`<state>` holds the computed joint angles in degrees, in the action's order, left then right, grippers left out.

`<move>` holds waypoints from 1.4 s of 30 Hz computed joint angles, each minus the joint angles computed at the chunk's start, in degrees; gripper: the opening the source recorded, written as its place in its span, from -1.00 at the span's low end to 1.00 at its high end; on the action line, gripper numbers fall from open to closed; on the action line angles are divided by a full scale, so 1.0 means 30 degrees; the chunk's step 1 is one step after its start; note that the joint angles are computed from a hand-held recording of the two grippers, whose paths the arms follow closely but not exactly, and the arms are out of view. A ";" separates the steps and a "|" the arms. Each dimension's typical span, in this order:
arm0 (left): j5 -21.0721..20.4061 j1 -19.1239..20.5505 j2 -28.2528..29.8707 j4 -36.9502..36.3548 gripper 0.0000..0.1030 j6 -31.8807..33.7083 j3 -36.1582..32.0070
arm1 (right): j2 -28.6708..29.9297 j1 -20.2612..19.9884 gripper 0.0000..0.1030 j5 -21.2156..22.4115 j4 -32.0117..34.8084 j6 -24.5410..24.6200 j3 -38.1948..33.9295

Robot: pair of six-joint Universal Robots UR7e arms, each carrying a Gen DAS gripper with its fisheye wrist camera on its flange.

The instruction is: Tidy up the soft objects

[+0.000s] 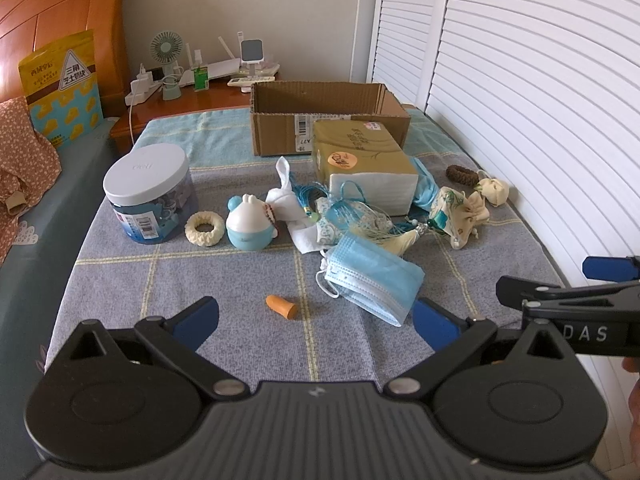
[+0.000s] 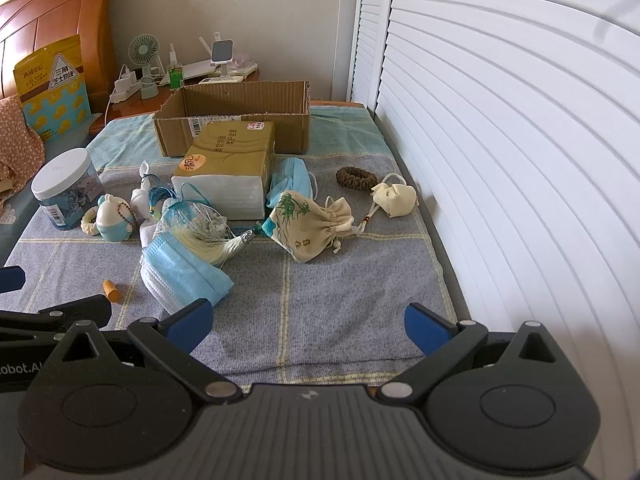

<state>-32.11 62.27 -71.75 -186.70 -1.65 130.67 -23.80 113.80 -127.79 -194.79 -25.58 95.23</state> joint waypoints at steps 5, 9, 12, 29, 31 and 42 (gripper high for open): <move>0.0040 -0.0037 0.0061 -0.0072 0.99 0.0073 -0.0028 | 0.0000 -0.0002 1.00 -0.0005 -0.0019 -0.0022 -0.0014; 0.0038 -0.0037 0.0075 -0.0131 0.99 0.0124 -0.0014 | -0.0034 -0.0002 1.00 0.0015 0.0037 -0.0066 -0.0073; 0.0034 -0.0036 0.0074 -0.0149 0.99 0.0179 -0.0044 | -0.0038 -0.0003 1.00 0.0037 0.0007 -0.0091 -0.0066; -0.0506 0.0196 0.0290 -0.1727 0.99 0.2154 0.0045 | 0.0076 -0.0047 1.00 0.0371 -0.0447 -0.0575 -0.0035; -0.0611 0.0268 0.0366 -0.2013 0.99 0.2743 0.0010 | 0.0120 -0.0080 1.00 0.0535 -0.0549 -0.0834 -0.0055; -0.1635 0.1167 0.0740 -0.3206 0.99 0.5538 -0.0246 | 0.0467 -0.0419 1.00 0.1412 -0.0326 -0.2037 -0.0372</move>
<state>-37.01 65.77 -69.53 -196.32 14.96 129.94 -22.40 112.54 -123.55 -195.77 -31.69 94.11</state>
